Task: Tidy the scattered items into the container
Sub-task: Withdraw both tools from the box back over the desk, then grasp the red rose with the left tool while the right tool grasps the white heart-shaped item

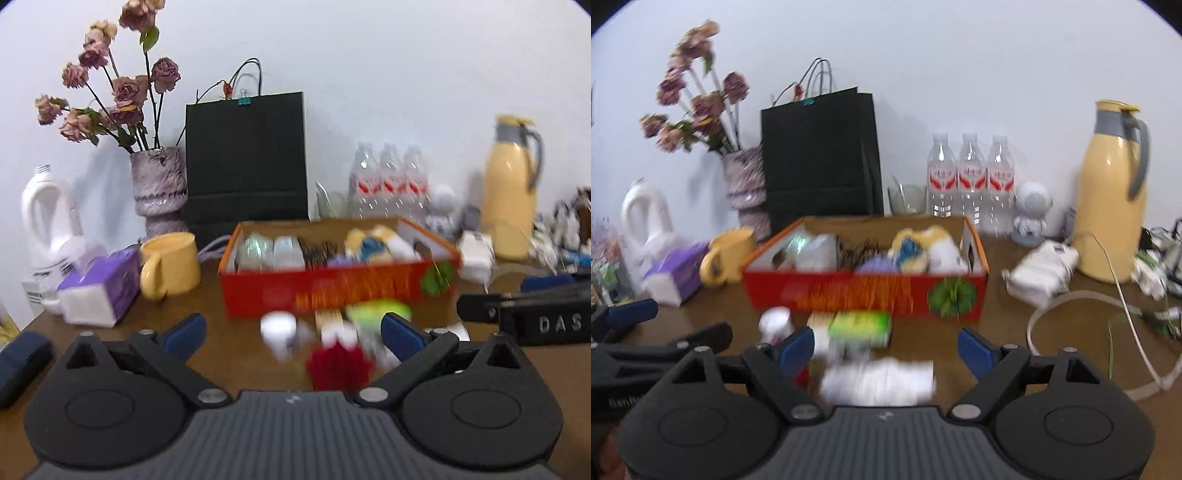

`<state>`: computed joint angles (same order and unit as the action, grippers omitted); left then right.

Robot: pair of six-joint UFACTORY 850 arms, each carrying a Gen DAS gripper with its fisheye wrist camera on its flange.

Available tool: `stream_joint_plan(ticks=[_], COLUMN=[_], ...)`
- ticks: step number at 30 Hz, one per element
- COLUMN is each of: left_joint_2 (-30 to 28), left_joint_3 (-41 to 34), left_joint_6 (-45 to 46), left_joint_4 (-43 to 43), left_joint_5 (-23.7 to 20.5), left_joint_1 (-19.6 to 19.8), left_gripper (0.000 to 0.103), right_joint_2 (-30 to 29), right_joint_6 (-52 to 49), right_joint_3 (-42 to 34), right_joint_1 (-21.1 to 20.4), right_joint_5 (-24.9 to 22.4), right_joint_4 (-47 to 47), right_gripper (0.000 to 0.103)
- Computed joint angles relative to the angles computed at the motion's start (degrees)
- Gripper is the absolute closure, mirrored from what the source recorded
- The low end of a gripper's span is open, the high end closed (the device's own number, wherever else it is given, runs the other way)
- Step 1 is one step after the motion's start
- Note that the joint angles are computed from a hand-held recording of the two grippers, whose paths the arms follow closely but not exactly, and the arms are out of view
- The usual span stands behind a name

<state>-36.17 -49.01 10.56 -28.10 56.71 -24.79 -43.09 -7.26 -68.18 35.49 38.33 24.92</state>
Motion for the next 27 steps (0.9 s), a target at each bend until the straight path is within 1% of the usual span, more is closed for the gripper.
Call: stream_joint_plan(ticks=[3,4,6,9,14,21,25,27], left_joint_2=[0.92,1.31,1.77,1.81,0.89,-0.59,-1.73,-2.68], left_joint_3=[4.13,5.18,7.00,7.65,6.43,4.11,0.74,-1.49], left_joint_6=[-0.70,-1.11,-1.77,-1.02,-1.36,-1.86,-3.37,-3.77], left_joint_4=[-1.48,-1.71,-1.16,-1.27,-0.31,1.10,4.44,5.69], left_joint_5=[3.43,3.71,4.54,4.41,2.79,0.25,-3.52,-6.35], left_joint_1=[-1.99,-2.45,-2.94,-3.16,-2.41,-1.03,1.28,2.25], left_gripper=[0.000,0.000,0.000,0.000,0.000,0.000,0.000,0.001], right_joint_2=[1.29,1.62,2.04,2.13,1.17,-0.41,-2.15,-2.62], right_joint_6=[-4.56,-5.72,-6.28,-5.11,-6.79,-6.58,-9.41,-7.89], right_joint_3=[4.49,5.75,7.24,8.38,7.12,5.17,2.67,1.98], right_joint_1=[2.45,3.33,4.45,4.96,4.95,3.80,2.92,1.99], right_joint_5=[2.93,4.27,5.39,5.39,4.75,2.92,1.36,0.52], right_joint_4=[3.64,5.15,6.94,6.59,8.38,7.63,9.85,8.16], right_gripper=[0.019,0.019,0.019,0.018,0.019,0.019,0.019,0.020])
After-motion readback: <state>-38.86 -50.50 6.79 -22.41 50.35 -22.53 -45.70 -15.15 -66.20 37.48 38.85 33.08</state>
